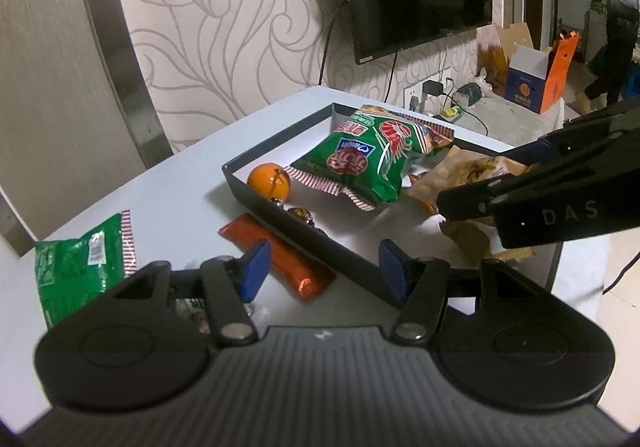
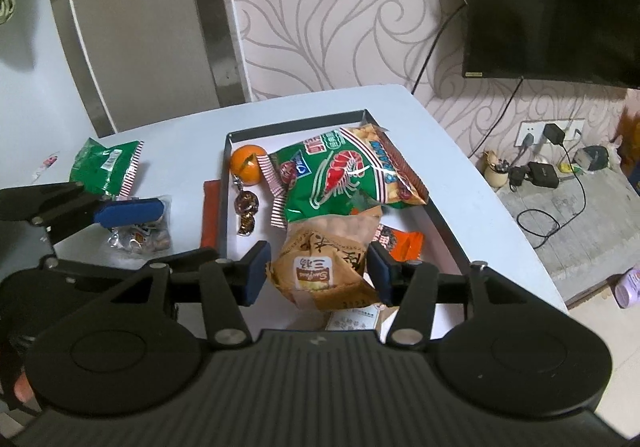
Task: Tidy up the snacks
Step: 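Open right gripper to release the tan peanut bag into the box, then move left tool to clear nut bag while right tool moves to small clear packet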
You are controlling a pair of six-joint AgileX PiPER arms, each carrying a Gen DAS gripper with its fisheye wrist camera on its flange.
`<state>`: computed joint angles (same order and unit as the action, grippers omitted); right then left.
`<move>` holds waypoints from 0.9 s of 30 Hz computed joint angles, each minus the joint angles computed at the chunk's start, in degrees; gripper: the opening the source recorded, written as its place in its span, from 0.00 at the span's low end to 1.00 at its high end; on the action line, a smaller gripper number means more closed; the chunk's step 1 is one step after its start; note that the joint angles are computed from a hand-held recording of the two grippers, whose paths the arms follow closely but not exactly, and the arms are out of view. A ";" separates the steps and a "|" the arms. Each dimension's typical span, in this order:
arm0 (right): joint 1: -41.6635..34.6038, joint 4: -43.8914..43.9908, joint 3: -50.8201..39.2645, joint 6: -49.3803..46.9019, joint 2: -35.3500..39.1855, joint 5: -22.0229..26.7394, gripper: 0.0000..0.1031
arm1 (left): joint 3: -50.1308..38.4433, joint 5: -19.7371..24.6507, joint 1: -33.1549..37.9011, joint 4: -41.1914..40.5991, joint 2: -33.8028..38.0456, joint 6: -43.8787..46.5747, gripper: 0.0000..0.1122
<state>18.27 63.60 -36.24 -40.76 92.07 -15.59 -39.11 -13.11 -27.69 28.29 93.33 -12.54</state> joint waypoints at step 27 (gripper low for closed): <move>13.48 15.85 0.60 -10.47 -4.81 -6.71 0.72 | 8.41 -3.31 5.92 6.36 -5.28 -3.44 0.55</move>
<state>31.75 79.46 -35.63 -51.23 87.26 -22.30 -30.70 -16.42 -21.76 34.64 88.05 -15.98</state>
